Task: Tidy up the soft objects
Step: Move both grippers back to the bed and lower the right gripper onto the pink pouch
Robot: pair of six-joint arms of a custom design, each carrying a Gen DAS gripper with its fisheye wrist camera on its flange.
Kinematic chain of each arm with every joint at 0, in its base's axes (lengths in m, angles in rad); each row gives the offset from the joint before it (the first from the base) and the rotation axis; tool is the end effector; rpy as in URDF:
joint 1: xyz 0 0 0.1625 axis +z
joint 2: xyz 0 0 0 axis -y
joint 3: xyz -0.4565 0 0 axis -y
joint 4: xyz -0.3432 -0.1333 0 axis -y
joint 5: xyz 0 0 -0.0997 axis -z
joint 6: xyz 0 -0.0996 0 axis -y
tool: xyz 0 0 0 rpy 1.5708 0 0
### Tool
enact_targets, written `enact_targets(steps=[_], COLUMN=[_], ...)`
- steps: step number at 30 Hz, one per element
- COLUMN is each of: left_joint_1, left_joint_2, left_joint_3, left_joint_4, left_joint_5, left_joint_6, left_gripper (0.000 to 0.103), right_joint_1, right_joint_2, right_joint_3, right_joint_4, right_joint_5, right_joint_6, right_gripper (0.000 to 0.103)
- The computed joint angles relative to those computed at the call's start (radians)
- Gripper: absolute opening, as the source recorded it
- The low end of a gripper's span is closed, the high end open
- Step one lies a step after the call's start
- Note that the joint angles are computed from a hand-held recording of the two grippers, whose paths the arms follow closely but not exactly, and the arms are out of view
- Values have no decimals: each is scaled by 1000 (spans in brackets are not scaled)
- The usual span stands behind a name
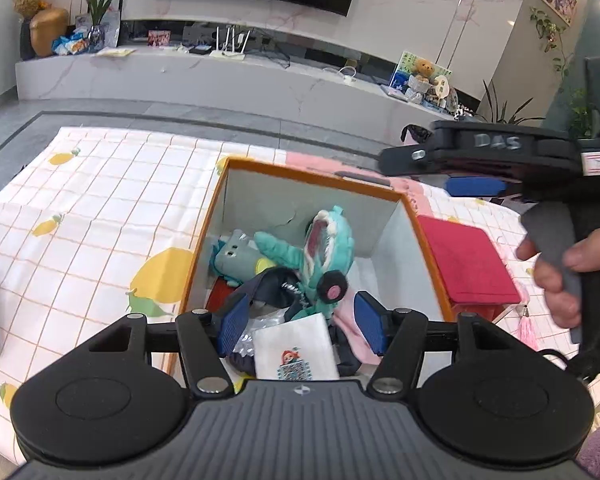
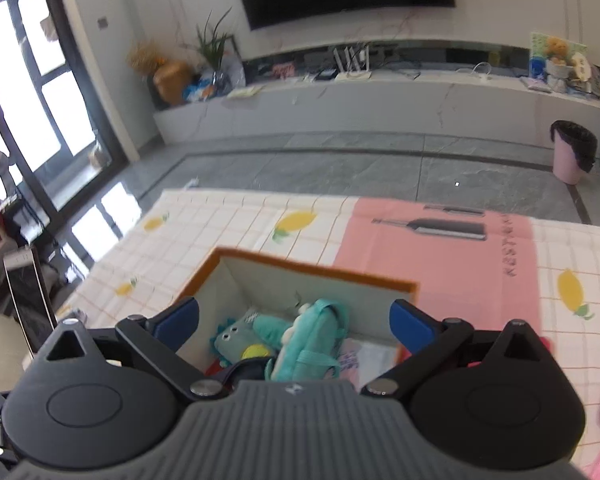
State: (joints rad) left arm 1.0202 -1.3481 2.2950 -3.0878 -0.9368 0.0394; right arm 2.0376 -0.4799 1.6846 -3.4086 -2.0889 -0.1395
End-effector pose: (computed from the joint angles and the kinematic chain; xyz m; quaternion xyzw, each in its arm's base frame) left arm -0.0603 -0.4658 0.3154 0.1812 0.8979 -0.3341 0.2219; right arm 0.3717 -0.5510 0.0420 0.1981 -0.9005 0.3365 0.1912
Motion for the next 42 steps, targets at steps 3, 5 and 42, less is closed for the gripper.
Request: enact_targets(steps=[3,5,42], left_joint_1=[-50,-80,-152], left_joint_2=[6,10,682], left_joint_3=[26,33,117], left_joint_4=[-80,-104,-632], left_joint_5=[33,36,-337], left_joint_6=[-10,-3,220], left_gripper=[71,71,74], right_joint_1=[5,4,-454], right_joint_2=[-41,-76,-170], right_joint_3=[51,82,341], right_joint_4=[-105,-152,-317], right_joint_5=[-44,-78,-177], right_joint_6=[-18,-23,-233], right_gripper=[100,100,61])
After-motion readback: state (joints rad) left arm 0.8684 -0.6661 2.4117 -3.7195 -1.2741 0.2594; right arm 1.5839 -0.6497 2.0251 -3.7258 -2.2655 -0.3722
